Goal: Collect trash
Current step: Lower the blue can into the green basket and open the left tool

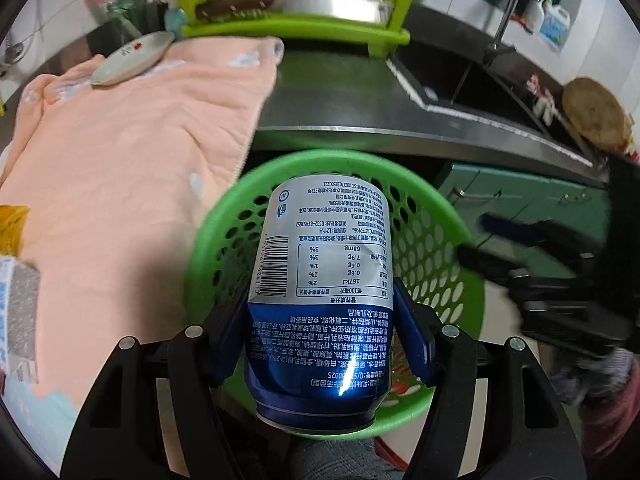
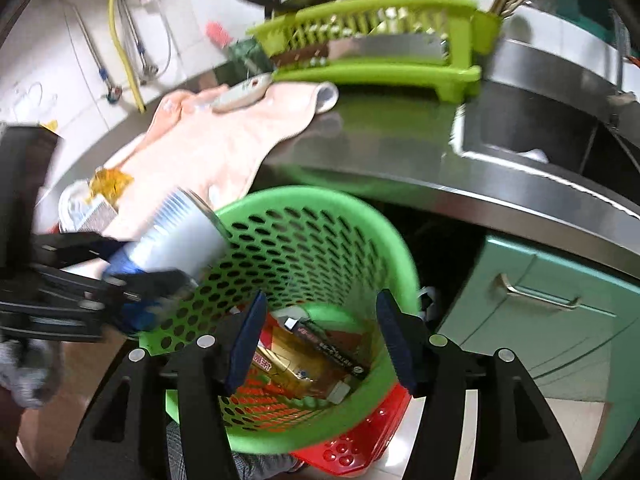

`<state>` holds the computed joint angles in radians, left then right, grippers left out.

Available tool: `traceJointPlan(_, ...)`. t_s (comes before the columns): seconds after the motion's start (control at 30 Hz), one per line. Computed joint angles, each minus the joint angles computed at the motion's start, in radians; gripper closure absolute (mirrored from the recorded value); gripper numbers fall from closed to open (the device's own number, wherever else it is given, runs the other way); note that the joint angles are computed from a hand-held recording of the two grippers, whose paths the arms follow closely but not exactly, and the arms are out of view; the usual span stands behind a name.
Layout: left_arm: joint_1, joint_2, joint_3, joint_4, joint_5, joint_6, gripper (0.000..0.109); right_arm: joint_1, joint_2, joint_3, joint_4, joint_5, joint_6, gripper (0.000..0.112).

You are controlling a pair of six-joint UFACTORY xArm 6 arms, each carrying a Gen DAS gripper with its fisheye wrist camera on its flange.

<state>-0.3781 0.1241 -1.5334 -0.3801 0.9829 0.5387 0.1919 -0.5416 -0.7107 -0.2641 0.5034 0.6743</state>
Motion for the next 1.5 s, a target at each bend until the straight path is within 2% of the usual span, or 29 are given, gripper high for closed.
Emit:
traceJointPlan(0.13, -0.040, 0.064, -0.044, 0.043, 0.015, -0.037, 0.043, -0.007, -0.060, 0.030, -0.080, 0.016, 0.068, 0.056)
traceJointPlan(0.37, -0.095, 0.194, -0.140, 0.123, 0.066, -0.126, 0.043, -0.043, -0.143, 0.114, -0.049, -0.002, 0.070, 0.055)
traceJointPlan(0.63, -0.135, 0.313, -0.259, 0.173, 0.136, -0.169, 0.043, -0.073, -0.148, 0.150, -0.006, -0.033, 0.053, 0.055)
traceJointPlan(0.9, -0.155, 0.384, -0.318, 0.211, 0.161, -0.200, 0.042, -0.088, -0.141, 0.171, 0.005, -0.056, 0.065, 0.055)
traceJointPlan(1.33, -0.172, 0.602, -0.611, 0.219, 0.295, -0.252, 0.041, -0.094, -0.126, 0.170, 0.019, -0.050, 0.055, 0.055)
traceJointPlan(1.5, -0.173, 0.580, -0.566, 0.213, 0.264, -0.257, 0.041, -0.089, -0.138, 0.168, -0.007, -0.033, 0.079, 0.055)
